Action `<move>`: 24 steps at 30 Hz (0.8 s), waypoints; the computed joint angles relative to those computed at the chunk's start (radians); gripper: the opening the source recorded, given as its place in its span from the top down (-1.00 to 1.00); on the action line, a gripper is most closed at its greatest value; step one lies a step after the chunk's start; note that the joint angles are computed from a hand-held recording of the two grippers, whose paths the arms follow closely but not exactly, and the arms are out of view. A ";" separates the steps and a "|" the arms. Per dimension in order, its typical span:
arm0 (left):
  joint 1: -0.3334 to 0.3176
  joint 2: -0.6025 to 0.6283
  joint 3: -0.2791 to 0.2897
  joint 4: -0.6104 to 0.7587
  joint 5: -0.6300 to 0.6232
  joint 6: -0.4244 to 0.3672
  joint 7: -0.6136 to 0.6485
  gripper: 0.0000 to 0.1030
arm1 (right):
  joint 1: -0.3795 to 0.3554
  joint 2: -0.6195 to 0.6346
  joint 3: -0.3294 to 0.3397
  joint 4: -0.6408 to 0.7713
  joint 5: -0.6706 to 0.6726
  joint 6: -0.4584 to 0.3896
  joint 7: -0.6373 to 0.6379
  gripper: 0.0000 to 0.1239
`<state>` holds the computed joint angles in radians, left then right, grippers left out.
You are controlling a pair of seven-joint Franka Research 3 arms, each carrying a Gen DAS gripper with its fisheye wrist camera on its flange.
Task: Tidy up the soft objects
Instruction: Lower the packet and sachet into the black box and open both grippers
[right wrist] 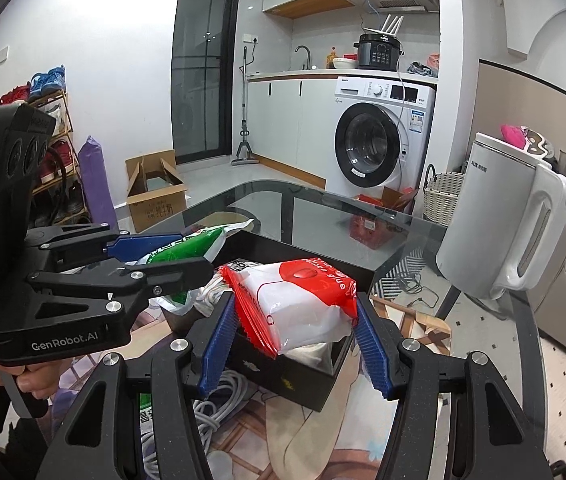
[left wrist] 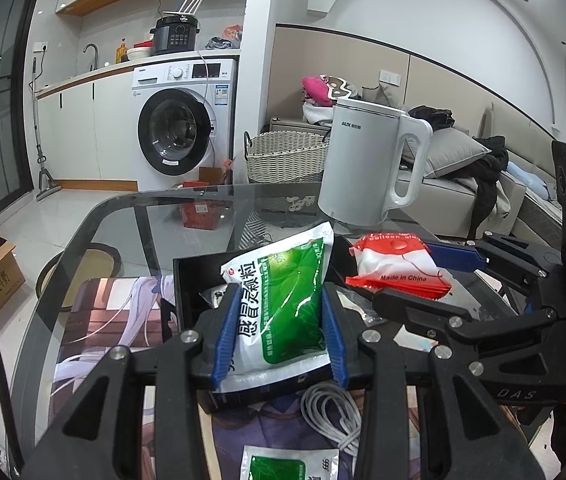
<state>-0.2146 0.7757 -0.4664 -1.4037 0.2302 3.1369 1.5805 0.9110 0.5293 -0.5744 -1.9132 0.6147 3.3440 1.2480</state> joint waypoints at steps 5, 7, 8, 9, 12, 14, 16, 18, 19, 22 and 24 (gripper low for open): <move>-0.020 0.026 0.017 0.053 -0.003 -0.027 0.004 0.27 | -0.040 0.017 0.023 0.028 -0.029 -0.023 0.022 0.06; -0.021 0.034 0.016 0.063 -0.007 -0.031 0.009 0.27 | -0.048 0.028 0.025 0.040 -0.044 -0.034 0.038 0.06; -0.023 0.036 0.017 0.066 -0.010 -0.033 0.011 0.27 | -0.047 0.036 0.020 0.047 -0.053 -0.039 0.049 0.06; -0.026 0.036 0.022 0.067 -0.012 -0.034 0.010 0.27 | -0.050 0.042 0.019 0.053 -0.065 -0.043 0.059 0.06; -0.030 0.041 0.027 0.073 -0.017 -0.039 0.011 0.28 | -0.026 0.079 -0.024 0.082 -0.091 -0.068 0.106 0.05; -0.031 0.040 0.030 0.072 -0.021 -0.036 0.007 0.27 | -0.063 0.079 0.014 0.095 -0.119 -0.070 0.125 -0.07; -0.025 0.039 0.023 0.068 -0.025 -0.034 0.010 0.27 | -0.074 0.079 0.024 0.093 -0.141 -0.060 0.150 -0.31; -0.027 0.040 0.025 0.070 -0.023 -0.033 0.011 0.27 | -0.067 0.076 0.019 0.079 -0.146 -0.041 0.159 -0.34; -0.028 0.042 0.024 0.073 -0.023 -0.035 0.012 0.27 | -0.057 0.074 0.009 0.072 -0.145 -0.041 0.160 -0.34; -0.030 0.048 0.023 0.084 -0.025 -0.043 0.017 0.27 | -0.015 0.074 -0.037 0.050 -0.130 -0.042 0.163 -0.36; -0.033 0.053 0.024 0.091 -0.026 -0.050 0.022 0.26 | 0.017 0.074 -0.070 0.033 -0.120 -0.040 0.172 -0.37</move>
<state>-0.2475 0.8286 -0.4421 -1.3126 0.2044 3.0866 1.6023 0.9284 0.6032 -0.6443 -1.8802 0.4952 3.3039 1.4202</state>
